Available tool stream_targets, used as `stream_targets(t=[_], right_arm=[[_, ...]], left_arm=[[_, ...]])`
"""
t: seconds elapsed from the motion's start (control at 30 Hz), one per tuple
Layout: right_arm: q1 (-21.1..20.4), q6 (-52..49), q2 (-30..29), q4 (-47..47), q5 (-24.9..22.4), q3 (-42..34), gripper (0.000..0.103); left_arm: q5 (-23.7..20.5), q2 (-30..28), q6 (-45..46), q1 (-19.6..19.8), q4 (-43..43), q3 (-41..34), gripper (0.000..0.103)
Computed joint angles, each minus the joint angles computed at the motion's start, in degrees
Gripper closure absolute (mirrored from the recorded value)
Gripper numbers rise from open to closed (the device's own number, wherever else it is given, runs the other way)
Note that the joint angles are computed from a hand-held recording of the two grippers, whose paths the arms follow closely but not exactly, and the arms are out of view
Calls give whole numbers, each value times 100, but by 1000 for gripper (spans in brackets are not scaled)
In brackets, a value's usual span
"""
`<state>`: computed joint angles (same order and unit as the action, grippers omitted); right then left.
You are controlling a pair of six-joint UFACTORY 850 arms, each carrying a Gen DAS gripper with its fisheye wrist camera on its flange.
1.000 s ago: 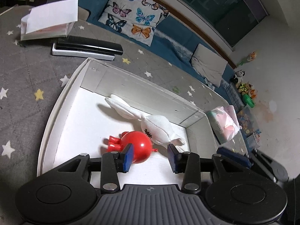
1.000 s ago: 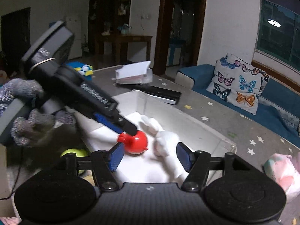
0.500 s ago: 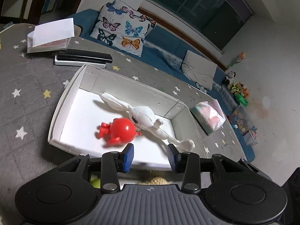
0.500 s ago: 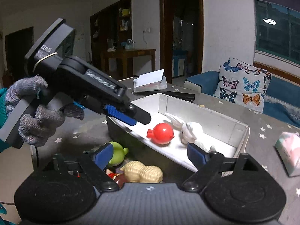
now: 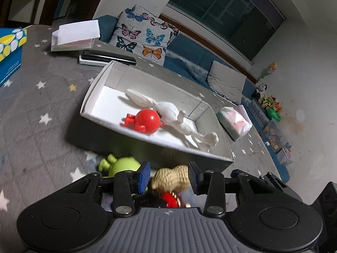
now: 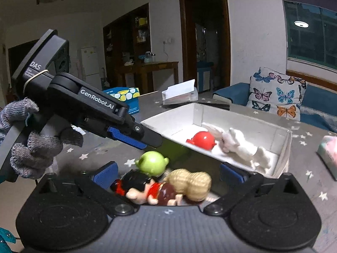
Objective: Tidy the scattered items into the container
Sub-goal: 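Move the left gripper back toward the black-haired doll figure, then close the left gripper on the black-haired doll's head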
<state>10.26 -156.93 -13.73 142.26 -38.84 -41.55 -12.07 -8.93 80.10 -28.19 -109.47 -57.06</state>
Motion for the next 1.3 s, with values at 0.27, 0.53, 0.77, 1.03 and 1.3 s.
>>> stream_targets(t=[0.27, 0.53, 0.77, 1.03, 1.3], right_arm=[[143, -30, -99, 210, -7, 93, 0], [268, 72, -261, 307, 73, 44, 0], [404, -61, -406, 573, 168, -42, 0], [521, -188, -597, 737, 409, -204, 0], [660, -387, -696, 832, 660, -326, 0]], left_arm=[[-34, 216, 141, 19, -451, 404, 62], [-130, 250, -109, 42, -386, 539, 62], [-66, 180, -197, 22, -366, 498, 62], [-20, 103, -535, 47, -79, 459, 62], [-41, 50, -908, 78, 190, 417, 61]])
